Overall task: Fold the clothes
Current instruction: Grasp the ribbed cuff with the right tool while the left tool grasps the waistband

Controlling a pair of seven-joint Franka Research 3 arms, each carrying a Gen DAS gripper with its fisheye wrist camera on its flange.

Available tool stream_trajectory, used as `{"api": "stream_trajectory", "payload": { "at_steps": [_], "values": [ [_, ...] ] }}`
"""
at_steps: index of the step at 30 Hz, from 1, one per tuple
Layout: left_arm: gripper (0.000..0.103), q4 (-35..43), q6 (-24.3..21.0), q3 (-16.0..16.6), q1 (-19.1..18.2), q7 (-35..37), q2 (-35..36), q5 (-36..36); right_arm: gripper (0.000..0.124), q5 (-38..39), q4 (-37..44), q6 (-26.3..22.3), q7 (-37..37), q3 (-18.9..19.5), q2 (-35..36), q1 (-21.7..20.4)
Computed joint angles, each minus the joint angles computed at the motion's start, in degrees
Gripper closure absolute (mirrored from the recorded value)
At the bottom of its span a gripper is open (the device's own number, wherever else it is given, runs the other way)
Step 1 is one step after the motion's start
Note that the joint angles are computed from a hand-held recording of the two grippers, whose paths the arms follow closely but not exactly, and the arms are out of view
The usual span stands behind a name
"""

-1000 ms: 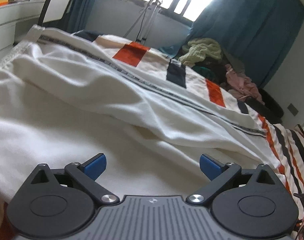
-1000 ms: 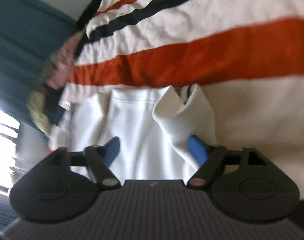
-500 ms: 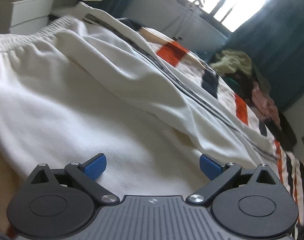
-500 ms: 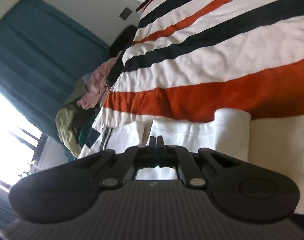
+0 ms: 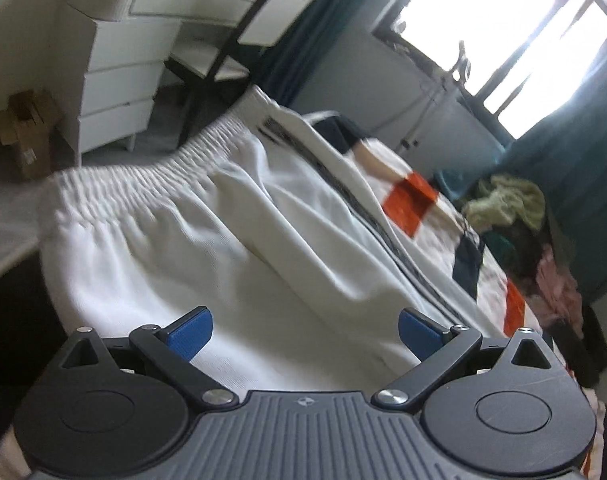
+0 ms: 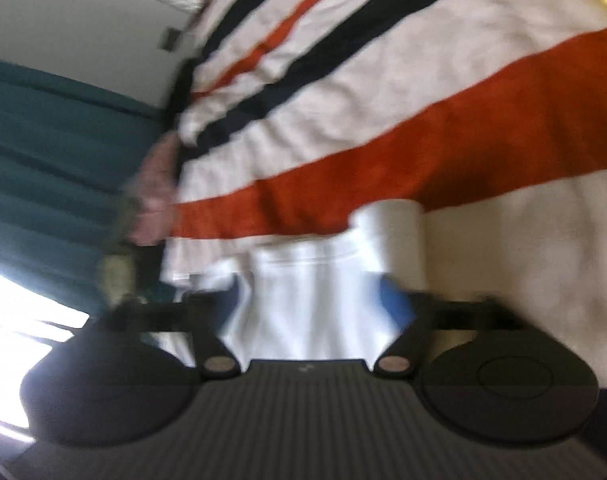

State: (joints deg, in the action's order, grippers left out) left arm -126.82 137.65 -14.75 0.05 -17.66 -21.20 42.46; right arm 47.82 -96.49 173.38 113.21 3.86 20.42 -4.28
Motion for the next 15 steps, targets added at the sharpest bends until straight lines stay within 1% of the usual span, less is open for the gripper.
{"api": "stream_trajectory", "payload": {
  "at_steps": [1, 2, 3, 5, 7, 8, 9, 10, 12, 13, 14, 15],
  "values": [
    [0.003, -0.9, 0.3, 0.0, 0.2, -1.0, -0.8, 0.3, 0.038, 6.1, -0.2, 0.5, -6.9, 3.4, -0.8, -2.8],
    [0.003, -1.7, 0.6, 0.0, 0.5, -2.0, -1.5, 0.5, 0.038, 8.1, -1.0, 0.5, -9.8, 4.7, -1.6, -4.2],
    [0.003, -2.8, 1.8, 0.3, 0.7, -3.3, -2.1, 0.3, 0.037, 7.5, -2.1, 0.2, -8.8, 4.1, -2.3, -4.0],
    [0.003, -4.8, 4.2, 0.6, 1.2, -5.8, -3.4, 0.0, 0.035, 5.8, -3.6, -1.6, -4.7, 0.8, -3.3, -1.9],
    [0.003, -7.0, 6.3, -0.2, 2.7, -9.7, -5.1, 1.2, 0.036, 7.8, -3.1, -5.3, -4.3, 0.6, -2.7, -2.5],
    [0.003, -7.8, 6.4, -0.6, 3.4, -11.2, -6.1, 1.7, 0.037, 8.8, -2.8, -7.1, -4.1, 0.4, -2.3, -2.8],
    [0.003, -8.6, 6.4, -1.1, 4.0, -12.7, -7.1, 2.2, 0.046, 9.8, -1.8, -9.1, -4.3, 0.5, -1.4, -3.1],
    [0.003, -9.3, 6.3, -1.5, 4.6, -14.1, -8.1, 2.6, 0.056, 8.3, -0.5, -11.2, -2.3, -0.4, -0.2, -2.5],
    [0.003, -10.8, 4.7, -2.5, 5.5, -16.4, -10.5, 3.4, 0.062, 5.4, 2.4, -15.5, 1.4, -1.7, 2.4, -1.9],
    [0.003, -11.8, 3.6, -2.5, 5.4, -17.0, -12.0, 2.9, 0.069, 3.2, 4.2, -16.3, 3.4, -2.4, 3.8, -1.2],
    [0.003, -12.9, 2.4, -2.5, 5.3, -17.6, -13.6, 2.3, 0.073, -0.2, 6.4, -17.1, 5.4, -3.5, 5.4, -0.3],
    [0.003, -13.8, 1.2, -2.5, 5.3, -18.1, -15.2, 1.6, 0.085, -3.6, 8.6, -17.9, 7.4, -4.4, 7.0, 0.6]
  ]
}}
